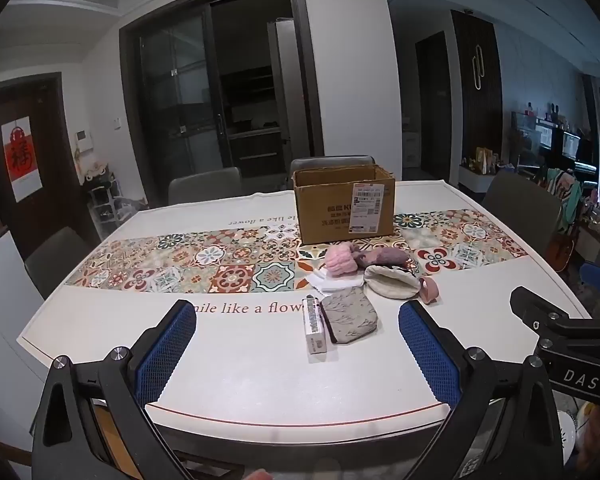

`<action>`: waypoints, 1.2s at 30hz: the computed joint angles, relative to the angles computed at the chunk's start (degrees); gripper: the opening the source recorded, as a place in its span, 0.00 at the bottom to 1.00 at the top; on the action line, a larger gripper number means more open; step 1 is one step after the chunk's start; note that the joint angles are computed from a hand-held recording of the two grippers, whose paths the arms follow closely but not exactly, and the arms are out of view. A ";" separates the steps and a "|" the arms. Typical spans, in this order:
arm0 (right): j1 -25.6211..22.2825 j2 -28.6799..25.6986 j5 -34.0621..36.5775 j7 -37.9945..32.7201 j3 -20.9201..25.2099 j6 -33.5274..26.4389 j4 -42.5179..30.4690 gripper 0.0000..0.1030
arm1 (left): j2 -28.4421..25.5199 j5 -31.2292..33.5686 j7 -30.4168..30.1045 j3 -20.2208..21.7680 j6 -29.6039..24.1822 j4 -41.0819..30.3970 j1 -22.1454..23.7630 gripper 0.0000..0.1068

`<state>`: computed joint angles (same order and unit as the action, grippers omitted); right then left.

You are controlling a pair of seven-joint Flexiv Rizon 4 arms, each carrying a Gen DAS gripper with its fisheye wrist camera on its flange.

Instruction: Organize soft objects

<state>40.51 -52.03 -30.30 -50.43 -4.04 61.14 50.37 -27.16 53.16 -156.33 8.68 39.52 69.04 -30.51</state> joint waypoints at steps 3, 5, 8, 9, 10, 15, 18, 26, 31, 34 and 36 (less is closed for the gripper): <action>-0.12 0.17 -0.02 -0.21 -0.01 -0.17 0.24 1.00 | 0.28 -0.63 0.09 -0.18 1.58 0.74 0.67 0.96; -0.18 0.32 0.01 -0.23 0.04 -0.16 0.49 1.00 | 0.47 -0.69 0.05 -0.11 2.20 1.11 0.86 0.96; -0.32 0.03 0.14 -0.65 0.27 -0.56 -0.20 1.00 | -0.50 -0.81 1.17 -0.31 0.09 -0.90 0.24 0.96; -0.29 0.02 0.18 -0.74 0.30 -0.68 -0.28 1.00 | -0.87 -0.49 0.92 -0.19 0.04 -1.26 -0.06 0.96; -0.49 0.17 0.49 -0.48 0.39 -0.31 0.02 1.00 | -1.00 -0.21 0.59 0.01 0.00 -1.41 -0.34 0.96; -0.36 -0.07 0.44 -0.31 0.26 -0.48 -0.20 1.00 | -0.93 0.23 0.44 0.36 -0.60 -1.60 -0.88 0.96; -0.73 -0.01 0.75 -0.85 0.50 -0.55 -0.30 1.00 | -0.90 0.20 0.46 0.34 -0.54 -1.61 -0.89 0.96; -1.18 -0.21 1.27 -1.44 0.66 -0.56 -0.69 1.00 | -1.44 0.57 0.50 0.55 -1.06 -2.44 -1.22 0.96; -1.13 -0.42 1.40 -1.84 0.69 -0.92 -1.33 1.00 | -1.52 0.87 0.18 0.71 -1.40 -2.54 -1.55 0.96; -0.99 -0.22 1.30 -1.13 0.28 -0.10 -0.33 1.00 | -1.60 0.85 0.17 0.62 -1.49 -2.61 -1.50 0.96; -1.16 -0.33 1.37 -1.42 0.50 -0.27 -0.59 1.00 | -1.61 0.95 0.07 0.67 -1.55 -2.59 -1.56 0.96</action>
<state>39.35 -52.36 -28.93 -51.84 -3.53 60.86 49.78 -28.77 54.12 -156.26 9.35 37.97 66.45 -32.07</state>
